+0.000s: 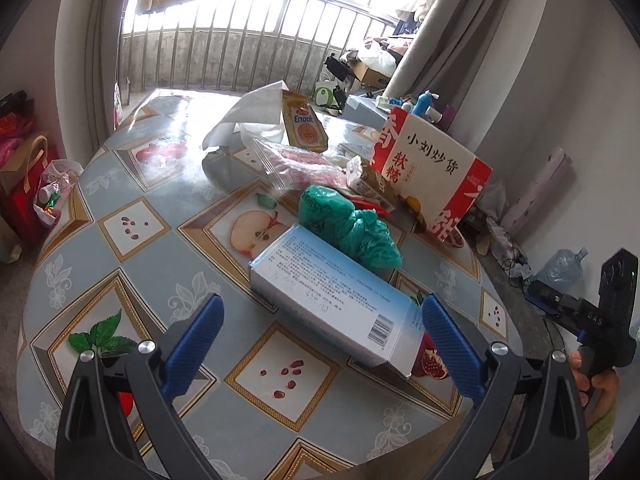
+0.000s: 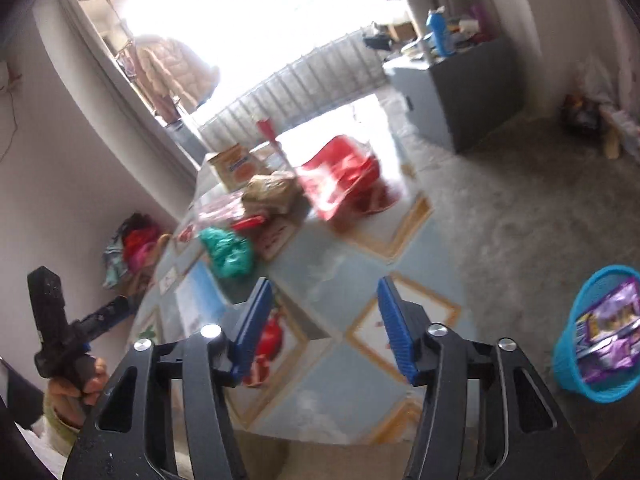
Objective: Collect trash
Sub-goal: 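Move the right gripper to the green plastic bag on the table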
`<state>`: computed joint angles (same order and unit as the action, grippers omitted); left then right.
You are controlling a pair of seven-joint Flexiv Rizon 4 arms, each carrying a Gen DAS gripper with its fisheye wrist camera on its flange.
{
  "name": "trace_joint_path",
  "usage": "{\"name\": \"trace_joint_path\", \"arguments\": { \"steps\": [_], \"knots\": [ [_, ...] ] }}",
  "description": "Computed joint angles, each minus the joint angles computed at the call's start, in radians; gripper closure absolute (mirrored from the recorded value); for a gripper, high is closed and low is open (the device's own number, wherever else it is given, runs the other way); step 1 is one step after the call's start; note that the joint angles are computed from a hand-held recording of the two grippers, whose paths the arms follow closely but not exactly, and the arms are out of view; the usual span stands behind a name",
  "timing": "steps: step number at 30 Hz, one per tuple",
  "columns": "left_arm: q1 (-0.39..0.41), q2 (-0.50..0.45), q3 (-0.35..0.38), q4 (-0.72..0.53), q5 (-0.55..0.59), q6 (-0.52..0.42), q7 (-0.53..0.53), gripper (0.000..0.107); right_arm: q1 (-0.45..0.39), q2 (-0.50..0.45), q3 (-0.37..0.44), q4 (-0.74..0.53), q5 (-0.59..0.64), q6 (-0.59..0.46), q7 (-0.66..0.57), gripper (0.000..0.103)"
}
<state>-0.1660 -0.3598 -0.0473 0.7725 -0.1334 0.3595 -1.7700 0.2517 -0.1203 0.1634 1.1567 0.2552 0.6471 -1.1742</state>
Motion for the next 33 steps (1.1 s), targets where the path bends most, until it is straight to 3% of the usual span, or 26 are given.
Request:
{"name": "trace_joint_path", "arguments": {
  "steps": [3, 5, 8, 12, 16, 20, 23, 28, 31, 33],
  "knots": [
    [-0.012, 0.0, 0.003, 0.021, 0.018, 0.004, -0.001, 0.017, 0.026, -0.092, 0.018, -0.121, 0.054, -0.113, -0.003, 0.078],
    [-0.005, -0.004, -0.003, 0.033, -0.004, -0.009, -0.008, 0.029, 0.045, -0.142, 0.03, -0.195, 0.064, -0.198, 0.027, 0.09],
    [0.018, 0.01, -0.011, 0.089, -0.063, 0.011, -0.023, 0.042, 0.076, -0.194, 0.048, -0.271, 0.07, -0.288, 0.072, 0.096],
    [0.046, 0.024, -0.004, 0.127, -0.096, 0.036, -0.043, 0.044, 0.109, -0.244, 0.091, -0.359, 0.131, -0.341, 0.039, 0.096],
    [0.065, 0.018, 0.006, 0.115, -0.086, 0.047, -0.055, 0.044, 0.168, -0.27, 0.057, -0.414, 0.047, -0.317, 0.019, 0.095],
    [0.074, 0.005, 0.001, 0.099, -0.091, 0.047, -0.05, 0.044, 0.196, -0.291, -0.001, -0.443, -0.099, -0.271, 0.064, 0.068],
    [0.073, -0.011, -0.013, 0.084, -0.109, 0.042, -0.034, 0.044, 0.196, -0.33, -0.01, -0.504, -0.147, -0.27, 0.071, 0.055],
    [0.062, -0.033, -0.015, 0.061, -0.111, 0.03, -0.024, 0.042, 0.199, -0.478, 0.008, -0.746, -0.131, -0.395, 0.059, 0.055],
    [0.059, -0.037, -0.013, 0.055, -0.106, 0.024, -0.024, 0.042, 0.204, -0.502, 0.018, -0.779, -0.095, -0.441, 0.072, 0.073],
    [0.057, -0.037, -0.011, 0.053, -0.103, 0.02, -0.023, 0.042, 0.195, -0.475, 0.025, -0.733, -0.066, -0.42, 0.073, 0.08]
  ]
}}
